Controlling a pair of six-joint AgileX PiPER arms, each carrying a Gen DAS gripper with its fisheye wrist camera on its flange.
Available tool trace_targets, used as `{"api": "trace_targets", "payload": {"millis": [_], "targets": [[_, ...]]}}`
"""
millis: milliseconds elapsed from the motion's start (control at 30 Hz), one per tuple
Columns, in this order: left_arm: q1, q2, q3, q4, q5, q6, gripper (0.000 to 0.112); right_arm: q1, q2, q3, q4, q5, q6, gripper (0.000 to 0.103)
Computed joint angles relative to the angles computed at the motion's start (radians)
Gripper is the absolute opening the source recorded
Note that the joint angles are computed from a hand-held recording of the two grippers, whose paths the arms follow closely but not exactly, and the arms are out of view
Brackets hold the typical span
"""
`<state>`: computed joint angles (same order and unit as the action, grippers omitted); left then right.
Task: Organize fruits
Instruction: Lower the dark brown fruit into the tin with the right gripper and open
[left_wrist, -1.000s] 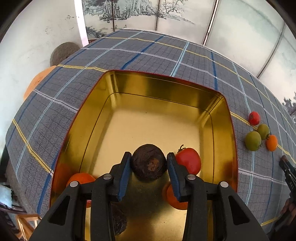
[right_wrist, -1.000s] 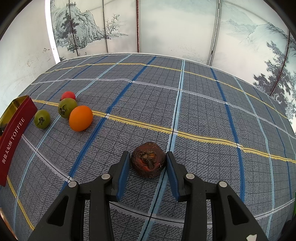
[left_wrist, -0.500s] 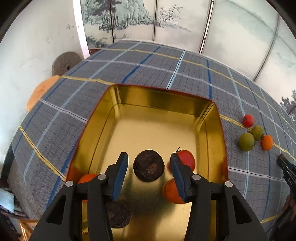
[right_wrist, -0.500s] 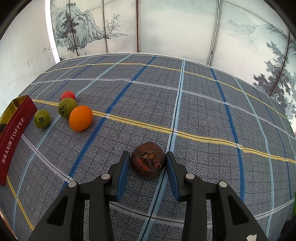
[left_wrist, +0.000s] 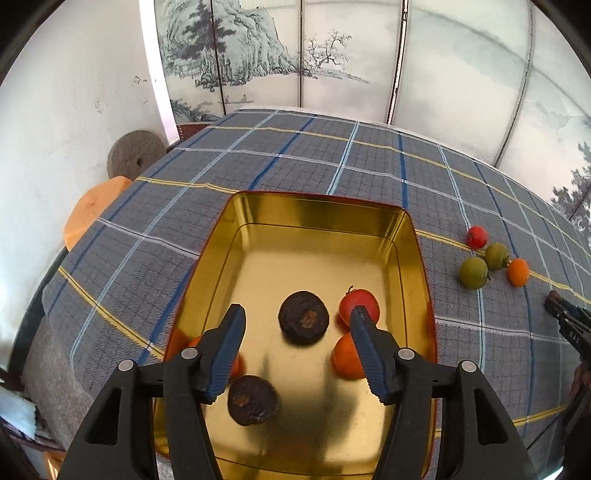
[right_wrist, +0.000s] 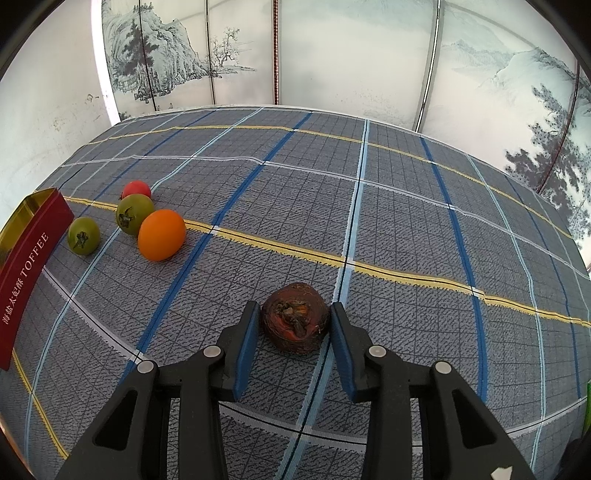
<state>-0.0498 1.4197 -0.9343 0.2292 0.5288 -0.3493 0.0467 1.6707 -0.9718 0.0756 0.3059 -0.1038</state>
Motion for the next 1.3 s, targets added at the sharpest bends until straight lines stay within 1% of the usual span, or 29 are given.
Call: {"api": "trace_targets", "payload": {"millis": [67, 200, 300, 367, 500, 667, 800, 867, 1000, 1100, 1133, 1300], "targets": [[-0.004, -0.011, 0.018, 0.016, -0.008, -0.012, 0.061, 0.000, 0.000, 0.000, -0.011, 0.000, 0.020, 0.034], [0.000, -0.030, 0.048, -0.003, -0.015, 0.011, 0.062, 0.012, 0.003, -0.006, -0.078, 0.006, 0.111, 0.034], [0.004, -0.043, 0.066, -0.009, -0.022, 0.020, 0.063, 0.018, 0.001, -0.015, -0.058, 0.026, 0.100, 0.034], [0.010, -0.052, 0.078, -0.020, -0.026, 0.030, 0.063, 0.036, -0.007, -0.009, -0.099, 0.030, 0.145, 0.034], [0.025, -0.065, 0.096, -0.040, -0.034, 0.047, 0.064, 0.053, -0.043, 0.008, -0.062, 0.039, 0.116, 0.034], [0.047, -0.081, 0.115, -0.075, -0.045, 0.075, 0.066, 0.106, -0.085, 0.010, -0.009, 0.064, 0.086, 0.034], [0.058, -0.102, 0.134, -0.081, -0.047, 0.079, 0.066, 0.184, -0.110, -0.005, 0.046, 0.085, 0.051, 0.034], [0.067, -0.118, 0.149, -0.084, -0.048, 0.083, 0.066, 0.237, -0.118, -0.014, 0.040, 0.087, 0.072, 0.034], [0.092, -0.146, 0.167, -0.100, -0.038, 0.101, 0.066, 0.341, -0.117, -0.049, 0.081, 0.095, 0.051, 0.034], [0.118, -0.170, 0.178, -0.113, -0.029, 0.114, 0.066, 0.428, -0.097, -0.096, 0.099, 0.104, 0.039, 0.034], [0.133, -0.182, 0.182, -0.131, -0.023, 0.134, 0.066, 0.456, -0.085, -0.117, 0.128, 0.108, 0.007, 0.034], [0.201, -0.219, 0.191, -0.188, -0.003, 0.199, 0.066, 0.564, -0.015, -0.215, 0.138, 0.126, -0.007, 0.034]]}}
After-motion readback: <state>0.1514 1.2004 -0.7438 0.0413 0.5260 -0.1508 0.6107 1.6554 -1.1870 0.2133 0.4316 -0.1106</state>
